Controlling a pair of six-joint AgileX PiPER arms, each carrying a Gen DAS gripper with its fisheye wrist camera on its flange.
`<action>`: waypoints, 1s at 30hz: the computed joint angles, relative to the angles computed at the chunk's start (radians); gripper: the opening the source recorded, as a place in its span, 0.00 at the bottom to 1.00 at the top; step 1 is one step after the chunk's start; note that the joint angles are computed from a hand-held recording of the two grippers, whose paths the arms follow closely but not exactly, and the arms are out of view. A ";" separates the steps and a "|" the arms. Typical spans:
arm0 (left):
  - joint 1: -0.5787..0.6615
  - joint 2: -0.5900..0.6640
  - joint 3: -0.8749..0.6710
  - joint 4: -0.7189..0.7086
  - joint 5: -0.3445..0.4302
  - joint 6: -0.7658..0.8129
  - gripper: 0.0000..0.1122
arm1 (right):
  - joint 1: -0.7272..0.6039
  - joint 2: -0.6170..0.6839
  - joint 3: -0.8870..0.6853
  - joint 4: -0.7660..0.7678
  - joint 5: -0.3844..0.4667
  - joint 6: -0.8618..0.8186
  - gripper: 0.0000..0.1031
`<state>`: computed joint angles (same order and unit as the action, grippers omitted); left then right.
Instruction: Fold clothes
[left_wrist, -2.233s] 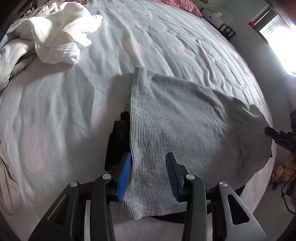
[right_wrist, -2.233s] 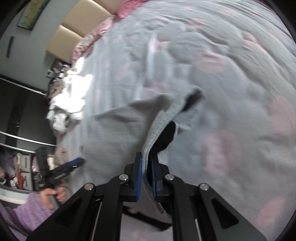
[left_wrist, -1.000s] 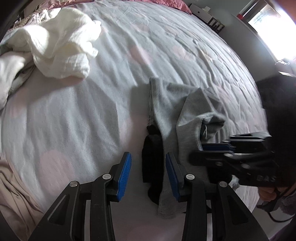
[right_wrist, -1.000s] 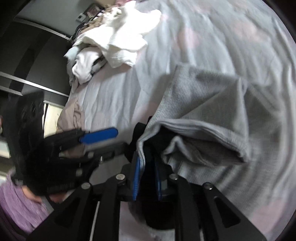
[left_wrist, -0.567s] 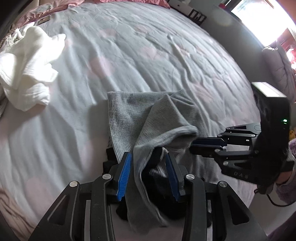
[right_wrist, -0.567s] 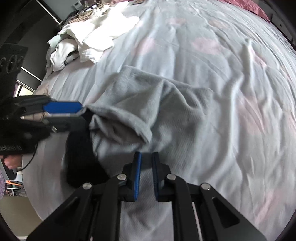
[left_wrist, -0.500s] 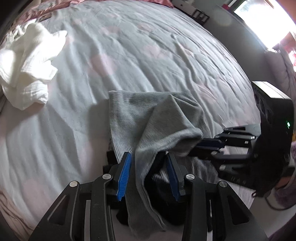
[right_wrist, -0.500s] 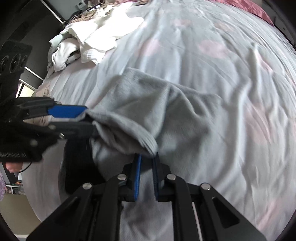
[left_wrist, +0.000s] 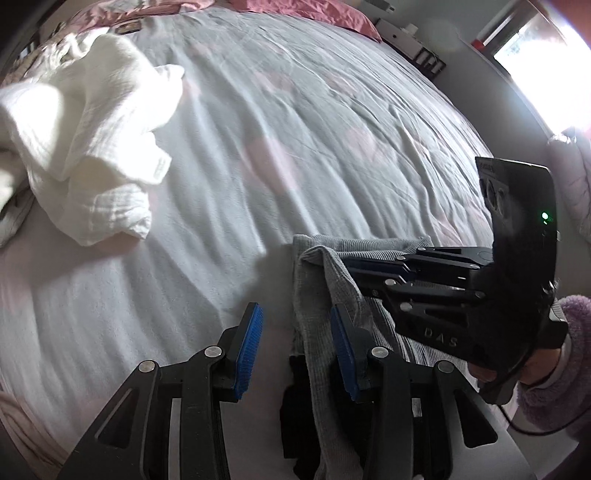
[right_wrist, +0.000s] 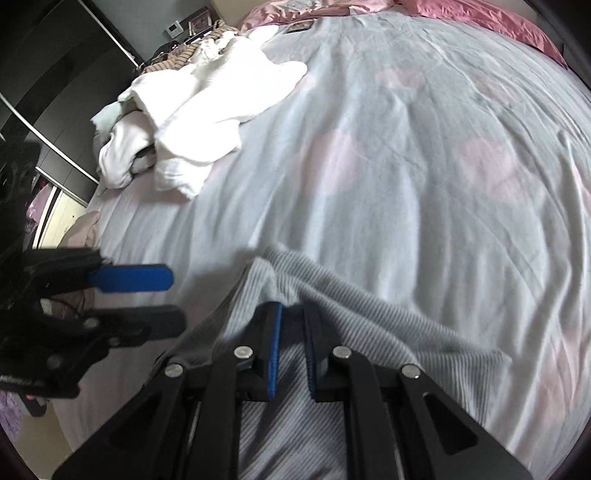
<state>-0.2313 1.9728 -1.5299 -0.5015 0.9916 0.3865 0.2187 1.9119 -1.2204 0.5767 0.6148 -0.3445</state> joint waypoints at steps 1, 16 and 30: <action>0.009 0.003 0.000 -0.017 0.006 0.000 0.36 | -0.009 -0.003 0.000 0.017 0.008 -0.015 0.10; -0.089 0.150 -0.181 0.024 0.010 -0.130 0.56 | -0.214 -0.216 0.169 -0.234 0.071 0.071 0.31; -0.111 0.084 -0.123 0.050 -0.114 -0.122 0.09 | -0.292 -0.258 0.223 -0.011 -0.011 -0.077 0.06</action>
